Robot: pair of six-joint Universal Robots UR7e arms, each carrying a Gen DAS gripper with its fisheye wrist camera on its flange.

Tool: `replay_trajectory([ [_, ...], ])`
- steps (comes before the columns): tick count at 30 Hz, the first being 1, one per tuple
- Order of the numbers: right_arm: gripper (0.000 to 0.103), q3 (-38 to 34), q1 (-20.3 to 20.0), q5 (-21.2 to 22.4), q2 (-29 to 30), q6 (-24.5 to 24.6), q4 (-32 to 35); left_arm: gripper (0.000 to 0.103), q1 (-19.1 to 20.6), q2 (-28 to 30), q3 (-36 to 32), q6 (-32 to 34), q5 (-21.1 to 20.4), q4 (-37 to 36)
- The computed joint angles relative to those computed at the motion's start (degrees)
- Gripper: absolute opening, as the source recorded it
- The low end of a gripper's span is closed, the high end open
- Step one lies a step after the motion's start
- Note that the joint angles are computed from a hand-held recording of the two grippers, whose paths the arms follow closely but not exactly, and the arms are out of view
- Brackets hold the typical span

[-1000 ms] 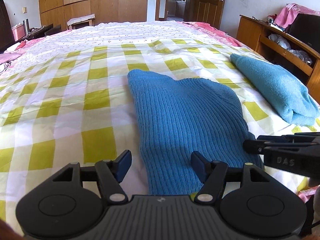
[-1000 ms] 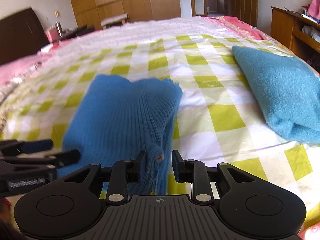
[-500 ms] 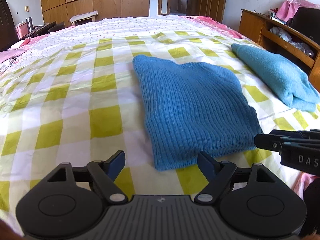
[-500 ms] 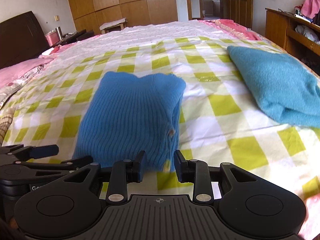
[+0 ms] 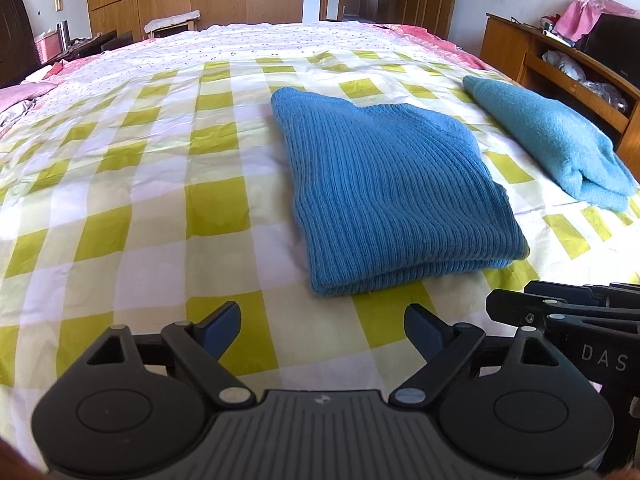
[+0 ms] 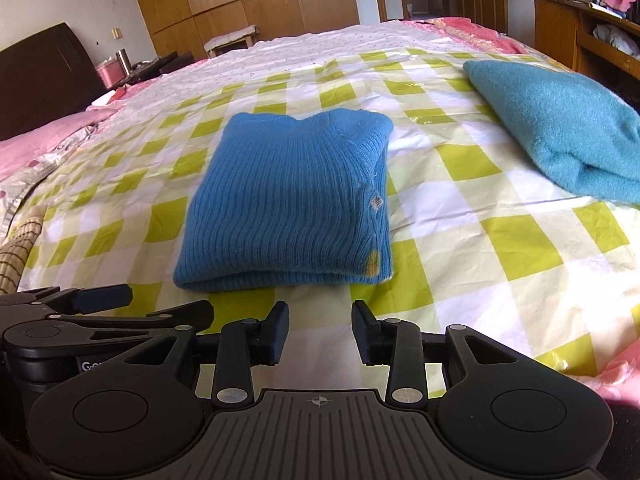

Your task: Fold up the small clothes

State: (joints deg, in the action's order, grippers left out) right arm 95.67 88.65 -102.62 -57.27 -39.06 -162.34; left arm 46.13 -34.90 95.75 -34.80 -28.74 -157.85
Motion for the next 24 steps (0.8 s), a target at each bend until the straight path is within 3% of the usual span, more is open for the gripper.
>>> replay_trajectory([
  [10,0.048,2.4,-0.5,-0.7,-1.3,0.6,-1.3,0.095,-0.3,-0.3,1.4,-2.2,-0.9,1.5],
  [24,0.053,4.7,-0.8,-2.6,-1.4,-0.1,-4.1,0.095,-0.5,-0.7,2.2,-5.1,-0.2,3.6],
])
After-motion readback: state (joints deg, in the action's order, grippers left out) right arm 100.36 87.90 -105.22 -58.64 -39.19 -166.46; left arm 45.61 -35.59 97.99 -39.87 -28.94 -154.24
